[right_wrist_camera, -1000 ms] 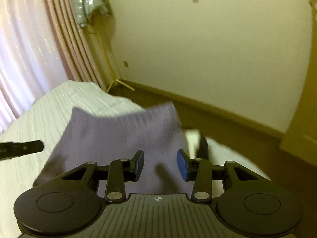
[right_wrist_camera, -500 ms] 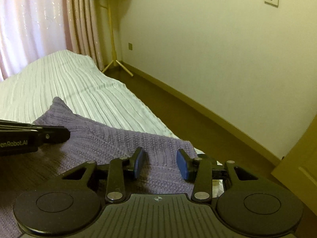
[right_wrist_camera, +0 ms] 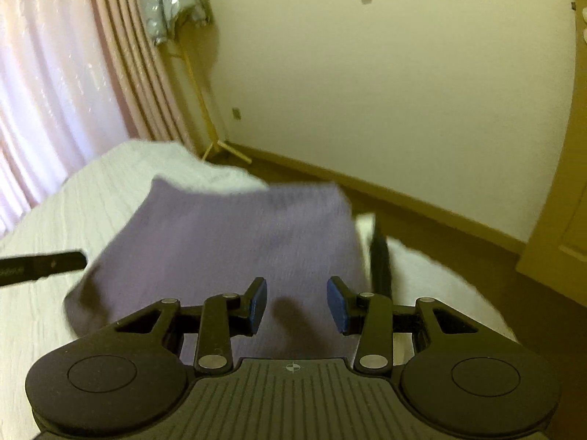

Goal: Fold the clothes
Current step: 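Pat and straighten the cardigan on the stack with both open grippers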

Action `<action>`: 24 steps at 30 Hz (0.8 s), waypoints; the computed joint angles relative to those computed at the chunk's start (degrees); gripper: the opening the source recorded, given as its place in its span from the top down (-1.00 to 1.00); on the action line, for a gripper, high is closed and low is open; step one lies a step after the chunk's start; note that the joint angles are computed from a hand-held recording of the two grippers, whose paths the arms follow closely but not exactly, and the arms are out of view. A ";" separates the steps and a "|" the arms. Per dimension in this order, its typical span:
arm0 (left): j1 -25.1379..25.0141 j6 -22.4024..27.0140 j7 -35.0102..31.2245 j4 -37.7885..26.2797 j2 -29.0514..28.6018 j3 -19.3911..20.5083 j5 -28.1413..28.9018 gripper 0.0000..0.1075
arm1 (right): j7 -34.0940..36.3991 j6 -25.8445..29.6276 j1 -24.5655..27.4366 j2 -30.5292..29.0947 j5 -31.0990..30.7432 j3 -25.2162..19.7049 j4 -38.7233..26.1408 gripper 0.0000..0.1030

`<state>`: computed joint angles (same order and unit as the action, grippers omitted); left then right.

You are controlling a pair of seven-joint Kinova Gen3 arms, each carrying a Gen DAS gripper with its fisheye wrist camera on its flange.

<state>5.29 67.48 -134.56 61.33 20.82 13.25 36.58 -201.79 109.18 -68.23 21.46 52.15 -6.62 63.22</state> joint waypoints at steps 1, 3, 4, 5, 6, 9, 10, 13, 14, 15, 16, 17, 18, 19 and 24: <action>0.31 -1.17 -0.58 1.54 -0.70 -0.23 -0.62 0.95 | 0.09 0.72 -0.28 0.86 -0.52 -0.12 -0.77 0.19; 1.25 -3.65 -1.06 4.37 -1.94 -0.63 -2.61 0.92 | 0.13 0.00 0.60 1.60 -2.40 0.05 -0.62 0.19; 2.95 -5.13 -0.07 5.29 -2.07 -1.47 -4.94 0.92 | 0.18 -0.47 1.09 1.93 -3.37 0.17 -0.47 0.19; 4.54 -6.33 1.41 5.76 -1.85 -2.06 -7.15 0.92 | 0.14 -0.89 1.45 2.05 -4.03 0.33 -0.01 0.19; 5.22 -7.20 2.58 6.15 -1.83 -2.00 -8.42 0.93 | 0.87 -1.41 2.05 1.99 -4.77 0.37 0.28 0.19; 6.39 -8.17 5.93 6.29 -2.22 -2.01 -10.64 0.95 | 3.55 -1.49 3.02 1.73 -6.27 0.45 0.29 0.19; 6.28 -7.78 6.98 5.88 -2.57 -1.95 -10.74 0.95 | 3.12 -2.04 3.39 1.17 -6.37 0.27 0.81 0.19; 3.89 -7.57 7.10 6.96 -5.43 -1.66 -8.16 0.96 | -1.62 -1.50 0.91 -1.04 -4.31 0.02 1.79 0.19; 3.15 -7.50 5.64 7.87 -6.85 -2.44 -6.09 0.96 | -2.05 -0.07 -0.15 -0.84 -3.10 -0.27 0.96 0.19; 1.44 -7.03 3.81 8.84 -8.24 -2.15 -3.76 0.97 | -2.39 1.11 -1.44 -0.72 -1.99 -0.16 0.26 0.19; -0.38 -5.77 2.02 9.47 -9.11 -1.45 -1.43 0.97 | -2.53 1.36 -1.66 -0.38 -1.31 -0.66 -0.25 0.19; -1.64 -4.29 0.10 10.07 -9.60 -1.05 0.51 0.97 | -2.58 1.12 -1.96 -0.14 -0.91 -0.79 -0.51 0.19; -2.29 -3.47 -1.62 10.86 -9.96 -0.63 1.53 0.97 | -2.61 0.88 -2.30 0.14 -0.51 -0.85 -0.83 0.19; -1.87 -2.96 -2.90 11.25 -9.86 -0.77 1.61 0.96 | -2.56 0.61 -2.66 0.40 -0.13 -0.84 -1.14 0.19; 3.55 -5.62 -2.76 13.01 -7.78 -1.95 -3.98 0.97 | 0.41 -2.94 1.09 2.57 -4.64 0.09 -0.24 0.19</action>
